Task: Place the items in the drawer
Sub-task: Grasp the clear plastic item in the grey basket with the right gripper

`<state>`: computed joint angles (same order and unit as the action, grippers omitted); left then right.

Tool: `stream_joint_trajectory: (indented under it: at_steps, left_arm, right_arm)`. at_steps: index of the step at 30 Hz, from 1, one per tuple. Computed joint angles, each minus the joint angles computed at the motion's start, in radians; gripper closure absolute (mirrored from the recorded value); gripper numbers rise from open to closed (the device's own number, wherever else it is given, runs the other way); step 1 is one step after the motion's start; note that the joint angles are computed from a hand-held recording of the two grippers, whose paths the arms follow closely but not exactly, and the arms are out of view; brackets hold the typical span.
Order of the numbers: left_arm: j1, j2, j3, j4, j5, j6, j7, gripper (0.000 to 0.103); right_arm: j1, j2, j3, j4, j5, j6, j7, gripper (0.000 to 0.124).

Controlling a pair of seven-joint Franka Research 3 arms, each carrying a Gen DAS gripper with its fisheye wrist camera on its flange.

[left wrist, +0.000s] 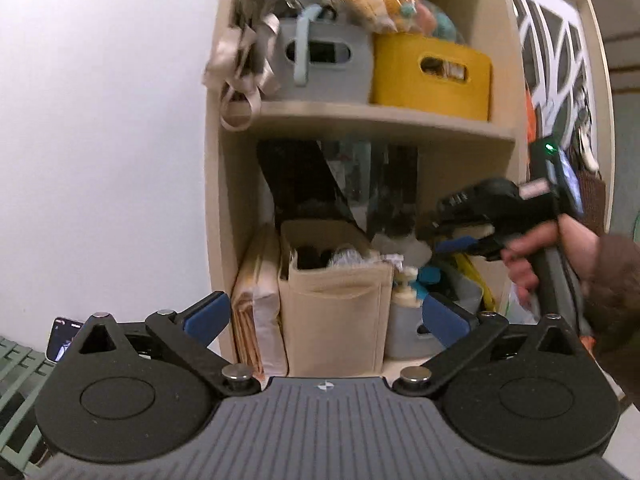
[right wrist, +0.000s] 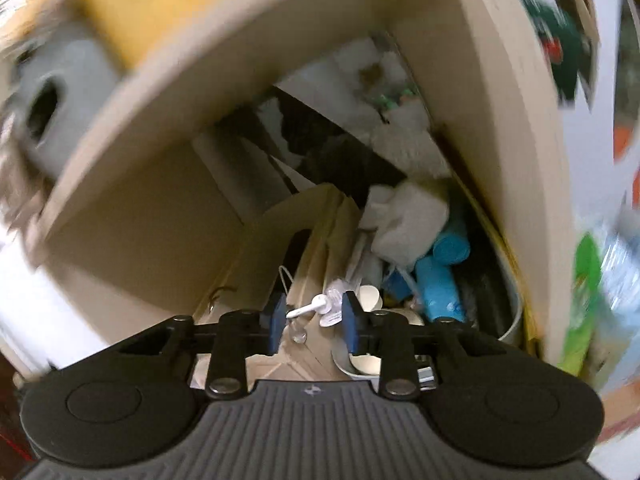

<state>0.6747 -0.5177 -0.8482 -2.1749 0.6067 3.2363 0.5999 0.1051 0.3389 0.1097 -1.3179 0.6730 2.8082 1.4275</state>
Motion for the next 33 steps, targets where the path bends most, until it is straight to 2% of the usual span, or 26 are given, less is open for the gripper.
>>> stream_joint_trajectory:
  at_steps: [4,6,9,13,19,26,29,33]
  left_arm:
    - [-0.060,0.027,0.041,-0.002,0.020,-0.051,0.016,0.000]
    - [-0.070,0.030,0.052,-0.002,0.039,-0.067,0.000,0.000]
    - [-0.102,0.050,0.078,0.006,0.068,-0.097,-0.017,0.000]
    - [-0.131,0.063,0.102,0.011,0.117,-0.118,-0.042,0.000]
    - [-0.163,0.080,0.132,0.023,0.192,-0.139,-0.086,0.000]
    - [-0.207,0.092,0.173,0.031,0.276,-0.167,-0.149,0.000]
    - [-0.242,0.102,0.201,0.034,0.304,-0.186,-0.164,0.000]
    - [-0.304,0.120,0.250,0.036,0.329,-0.213,-0.179,0.000]
  right_arm:
    - [-0.063,0.097,0.052,0.113,0.175,-0.104,0.092,0.087]
    - [-0.064,0.123,0.060,0.121,0.209,-0.101,0.127,0.087]
    - [-0.080,0.159,0.089,0.144,0.275,-0.078,0.124,0.087]
    - [-0.110,0.221,0.142,0.209,0.386,-0.092,0.118,0.087]
    - [-0.085,0.244,0.122,0.257,0.348,-0.074,0.171,0.087]
    - [-0.073,0.320,0.117,0.365,0.265,-0.097,0.277,0.088]
    - [-0.059,0.355,0.106,0.410,0.214,-0.106,0.335,0.099]
    - [-0.078,0.341,0.150,0.377,0.234,-0.055,0.292,0.100]
